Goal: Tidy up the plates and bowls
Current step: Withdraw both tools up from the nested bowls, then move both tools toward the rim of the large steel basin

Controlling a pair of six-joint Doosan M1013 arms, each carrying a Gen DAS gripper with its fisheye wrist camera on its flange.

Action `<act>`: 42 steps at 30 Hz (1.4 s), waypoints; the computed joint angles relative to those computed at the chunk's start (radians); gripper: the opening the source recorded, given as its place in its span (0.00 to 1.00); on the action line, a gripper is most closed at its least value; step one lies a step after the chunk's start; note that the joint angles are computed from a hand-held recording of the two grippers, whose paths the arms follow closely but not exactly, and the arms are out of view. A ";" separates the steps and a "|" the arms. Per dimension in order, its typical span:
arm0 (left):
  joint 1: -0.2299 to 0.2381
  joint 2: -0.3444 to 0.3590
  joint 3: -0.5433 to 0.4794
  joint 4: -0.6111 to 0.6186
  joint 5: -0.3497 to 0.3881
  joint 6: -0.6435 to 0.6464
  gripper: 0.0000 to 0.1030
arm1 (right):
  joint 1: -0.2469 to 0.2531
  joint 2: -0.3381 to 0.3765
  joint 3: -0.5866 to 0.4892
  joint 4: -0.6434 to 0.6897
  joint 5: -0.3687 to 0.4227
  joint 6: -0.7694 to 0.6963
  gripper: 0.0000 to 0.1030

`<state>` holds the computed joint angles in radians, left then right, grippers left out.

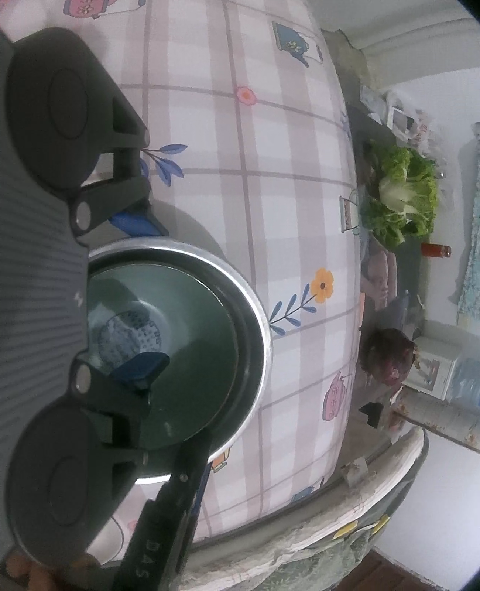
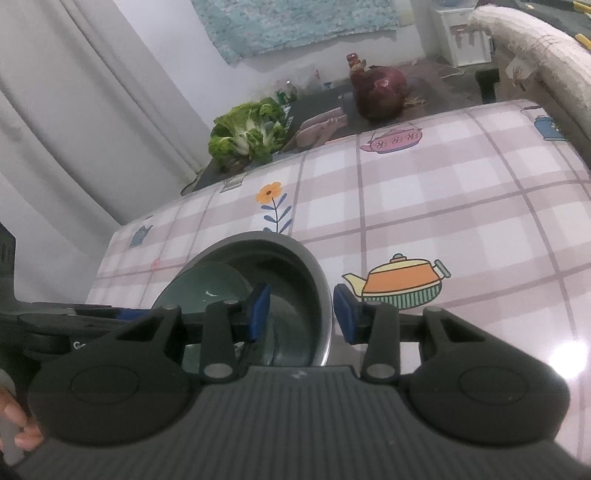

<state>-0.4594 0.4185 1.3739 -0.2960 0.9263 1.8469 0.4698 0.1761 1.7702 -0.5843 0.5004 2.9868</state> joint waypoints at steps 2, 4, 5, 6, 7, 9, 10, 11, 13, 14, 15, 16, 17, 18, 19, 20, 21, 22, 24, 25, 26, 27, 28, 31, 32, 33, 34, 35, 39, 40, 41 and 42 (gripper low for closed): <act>0.003 -0.010 0.010 -0.004 -0.019 0.017 0.70 | 0.009 -0.006 0.002 -0.054 0.006 0.038 0.41; 0.006 -0.027 0.024 0.008 -0.051 0.025 0.73 | 0.021 -0.016 0.007 -0.115 0.018 0.087 0.50; 0.009 -0.038 0.032 0.010 -0.069 0.030 0.73 | 0.032 -0.024 0.010 -0.158 0.029 0.121 0.52; 0.013 -0.047 0.037 0.007 -0.081 0.037 0.74 | 0.043 -0.030 0.010 -0.194 0.043 0.147 0.56; 0.018 -0.058 0.043 0.002 -0.093 0.046 0.75 | 0.056 -0.038 0.012 -0.232 0.057 0.171 0.63; 0.028 -0.082 0.056 -0.014 -0.116 0.068 0.82 | 0.087 -0.059 0.020 -0.314 0.095 0.227 0.77; 0.034 -0.096 0.065 -0.029 -0.127 0.093 0.83 | 0.102 -0.070 0.025 -0.354 0.109 0.258 0.82; 0.038 -0.111 0.075 -0.043 -0.138 0.116 0.86 | 0.118 -0.081 0.030 -0.390 0.128 0.284 0.83; 0.048 -0.146 0.104 -0.068 -0.164 0.165 0.90 | 0.153 -0.100 0.033 -0.450 0.180 0.333 0.88; 0.053 -0.164 0.119 -0.079 -0.176 0.188 0.92 | 0.168 -0.107 0.034 -0.475 0.203 0.354 0.89; 0.057 -0.181 0.134 -0.084 -0.188 0.199 0.93 | 0.186 -0.114 0.034 -0.495 0.235 0.370 0.94; 0.062 -0.203 0.155 -0.087 -0.202 0.207 0.94 | 0.205 -0.120 0.033 -0.512 0.269 0.386 0.99; 0.066 -0.220 0.170 -0.093 -0.209 0.219 0.94 | 0.224 -0.126 0.033 -0.536 0.300 0.407 0.99; 0.072 -0.238 0.185 -0.099 -0.214 0.227 0.95 | 0.247 -0.131 0.033 -0.558 0.334 0.423 0.99; 0.078 -0.256 0.202 -0.106 -0.219 0.232 0.96 | 0.266 -0.134 0.029 -0.565 0.365 0.424 0.99; 0.084 -0.270 0.213 -0.116 -0.218 0.237 0.97 | 0.284 -0.135 0.022 -0.564 0.398 0.414 0.99; 0.092 -0.288 0.229 -0.129 -0.218 0.243 0.99 | 0.307 -0.135 0.013 -0.561 0.442 0.400 0.99; 0.100 -0.303 0.243 -0.140 -0.217 0.248 0.99 | 0.328 -0.130 0.002 -0.563 0.487 0.391 0.99; 0.112 -0.333 0.268 -0.137 -0.209 0.230 1.00 | 0.367 -0.117 -0.023 -0.562 0.569 0.365 0.99; 0.117 -0.349 0.282 -0.127 -0.212 0.212 1.00 | 0.387 -0.108 -0.039 -0.557 0.615 0.346 0.99; 0.124 -0.366 0.298 -0.126 -0.219 0.203 1.00 | 0.406 -0.101 -0.051 -0.559 0.656 0.328 0.99; 0.131 -0.381 0.314 -0.129 -0.223 0.197 1.00 | 0.426 -0.090 -0.068 -0.561 0.704 0.306 0.99; 0.138 -0.394 0.328 -0.130 -0.221 0.186 1.00 | 0.442 -0.080 -0.082 -0.561 0.745 0.291 0.99; 0.161 -0.431 0.367 -0.136 -0.216 0.149 1.00 | 0.488 -0.051 -0.117 -0.558 0.845 0.271 0.99; 0.168 -0.441 0.378 -0.131 -0.214 0.131 1.00 | 0.497 -0.045 -0.126 -0.549 0.858 0.266 0.99; 0.175 -0.453 0.391 -0.128 -0.216 0.117 1.00 | 0.511 -0.039 -0.133 -0.537 0.872 0.264 0.99; 0.181 -0.466 0.404 -0.123 -0.220 0.107 1.00 | 0.518 -0.033 -0.141 -0.527 0.881 0.257 0.99; 0.189 -0.477 0.416 -0.122 -0.223 0.103 1.00 | 0.528 -0.025 -0.149 -0.519 0.895 0.246 0.99; 0.207 -0.519 0.461 -0.078 -0.253 0.050 1.00 | 0.558 0.018 -0.200 -0.509 0.949 0.176 0.99; 0.213 -0.526 0.468 -0.073 -0.253 0.043 1.00 | 0.563 0.025 -0.209 -0.507 0.955 0.154 0.99; 0.217 -0.530 0.474 -0.075 -0.251 0.043 1.00 | 0.569 0.034 -0.220 -0.505 0.958 0.133 0.99; 0.223 -0.536 0.481 -0.078 -0.249 0.048 1.00 | 0.577 0.041 -0.228 -0.504 0.958 0.118 0.99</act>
